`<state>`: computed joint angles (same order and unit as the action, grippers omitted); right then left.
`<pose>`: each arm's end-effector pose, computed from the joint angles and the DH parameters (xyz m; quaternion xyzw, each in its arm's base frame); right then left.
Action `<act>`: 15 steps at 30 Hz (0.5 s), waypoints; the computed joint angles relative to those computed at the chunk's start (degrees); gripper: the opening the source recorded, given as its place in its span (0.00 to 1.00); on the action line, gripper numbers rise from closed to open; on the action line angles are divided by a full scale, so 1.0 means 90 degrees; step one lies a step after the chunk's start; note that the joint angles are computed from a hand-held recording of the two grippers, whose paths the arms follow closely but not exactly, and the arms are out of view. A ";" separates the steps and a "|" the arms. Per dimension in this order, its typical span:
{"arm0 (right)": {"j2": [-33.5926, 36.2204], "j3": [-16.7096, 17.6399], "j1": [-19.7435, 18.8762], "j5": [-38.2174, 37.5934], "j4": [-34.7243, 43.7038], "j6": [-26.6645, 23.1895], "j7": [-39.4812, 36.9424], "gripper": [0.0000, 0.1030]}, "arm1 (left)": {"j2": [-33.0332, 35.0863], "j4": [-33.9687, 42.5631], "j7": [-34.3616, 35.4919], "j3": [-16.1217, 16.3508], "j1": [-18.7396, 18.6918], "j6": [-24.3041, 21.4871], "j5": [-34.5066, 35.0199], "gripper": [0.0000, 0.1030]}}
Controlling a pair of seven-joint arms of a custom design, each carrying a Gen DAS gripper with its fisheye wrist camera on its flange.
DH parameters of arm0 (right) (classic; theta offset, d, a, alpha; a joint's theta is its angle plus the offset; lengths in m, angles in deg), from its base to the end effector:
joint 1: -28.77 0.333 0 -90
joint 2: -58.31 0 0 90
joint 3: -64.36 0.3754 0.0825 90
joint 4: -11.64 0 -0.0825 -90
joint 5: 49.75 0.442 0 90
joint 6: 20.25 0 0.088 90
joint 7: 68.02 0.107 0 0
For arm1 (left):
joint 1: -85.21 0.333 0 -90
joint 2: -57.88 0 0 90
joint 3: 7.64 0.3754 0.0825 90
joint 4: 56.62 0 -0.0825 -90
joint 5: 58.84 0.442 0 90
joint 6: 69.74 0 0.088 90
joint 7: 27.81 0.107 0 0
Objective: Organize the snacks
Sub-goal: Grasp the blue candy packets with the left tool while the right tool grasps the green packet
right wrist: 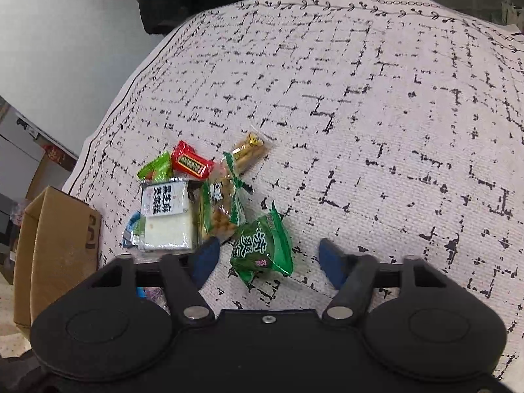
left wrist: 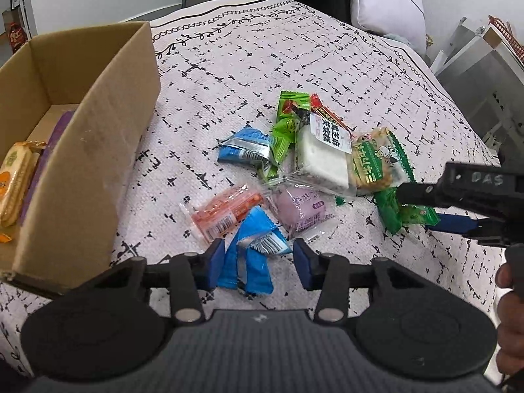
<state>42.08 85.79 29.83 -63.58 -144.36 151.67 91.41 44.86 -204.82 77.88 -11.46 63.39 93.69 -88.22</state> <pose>0.4133 0.1880 0.3768 -0.4590 0.8440 -0.0945 0.2609 0.4523 -0.1881 0.4046 -0.5847 0.7660 -0.2605 0.0592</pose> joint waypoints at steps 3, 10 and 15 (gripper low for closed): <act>-0.0039 -0.0163 0.0240 0.0295 -0.0068 0.0097 -0.0190 0.32 | -0.0124 -0.0030 -0.0086 -0.0016 0.0037 -0.0033 0.0093 0.39; -0.0446 0.0247 0.0011 0.0213 -0.0184 0.0157 -0.0105 0.30 | -0.0554 -0.0191 0.0073 0.0240 -0.0240 0.0074 -0.0058 0.39; -0.0788 0.0635 -0.0235 0.0338 -0.0285 0.0265 -0.0017 0.30 | -0.0952 -0.0326 0.0021 0.0431 -0.0344 0.0085 0.0029 0.39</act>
